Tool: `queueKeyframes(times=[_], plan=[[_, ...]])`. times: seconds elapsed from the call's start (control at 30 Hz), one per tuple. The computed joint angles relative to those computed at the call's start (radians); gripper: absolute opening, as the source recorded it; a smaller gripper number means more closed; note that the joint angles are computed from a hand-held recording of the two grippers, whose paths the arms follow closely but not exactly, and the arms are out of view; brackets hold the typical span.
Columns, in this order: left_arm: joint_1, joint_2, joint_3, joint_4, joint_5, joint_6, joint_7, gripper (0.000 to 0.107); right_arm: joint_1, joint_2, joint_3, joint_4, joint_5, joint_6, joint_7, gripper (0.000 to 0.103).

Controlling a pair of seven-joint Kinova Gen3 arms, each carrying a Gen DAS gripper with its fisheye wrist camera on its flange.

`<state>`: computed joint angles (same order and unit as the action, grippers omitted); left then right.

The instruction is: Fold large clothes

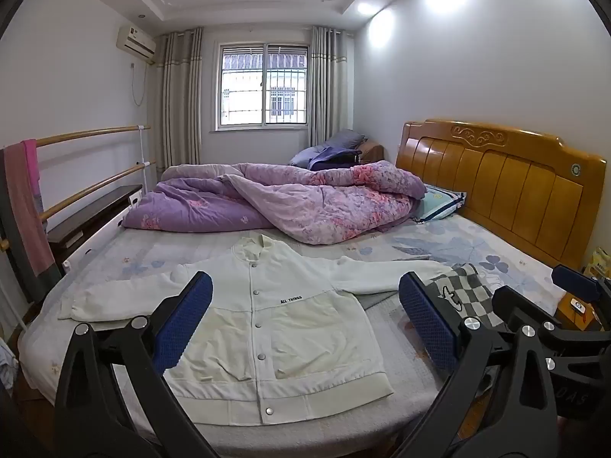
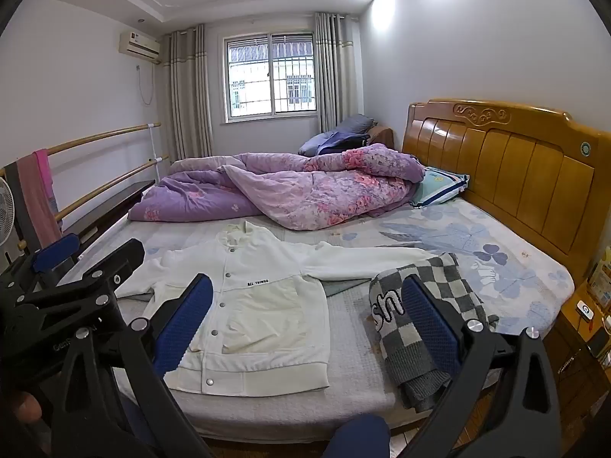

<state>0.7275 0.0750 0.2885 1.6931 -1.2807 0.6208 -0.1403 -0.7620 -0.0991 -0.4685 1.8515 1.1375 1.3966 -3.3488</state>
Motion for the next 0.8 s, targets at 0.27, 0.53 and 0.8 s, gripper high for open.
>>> queueKeyframes(times=[0.27,0.53,0.8], plan=[[0.000,-0.001,-0.002,0.000,0.003,-0.002,-0.002,0.098,-0.002,0.000,-0.001,-0.001,0.000,0.003,0.000,0.095],[0.001,0.000,-0.001,0.000,-0.002,0.001,0.001,0.098,0.000,-0.001,0.001,0.000,0.000,-0.001,0.000,0.095],[-0.001,0.000,-0.002,0.001,0.000,-0.001,-0.002,0.098,0.000,0.000,0.000,-0.001,-0.001,0.001,0.001,0.095]])
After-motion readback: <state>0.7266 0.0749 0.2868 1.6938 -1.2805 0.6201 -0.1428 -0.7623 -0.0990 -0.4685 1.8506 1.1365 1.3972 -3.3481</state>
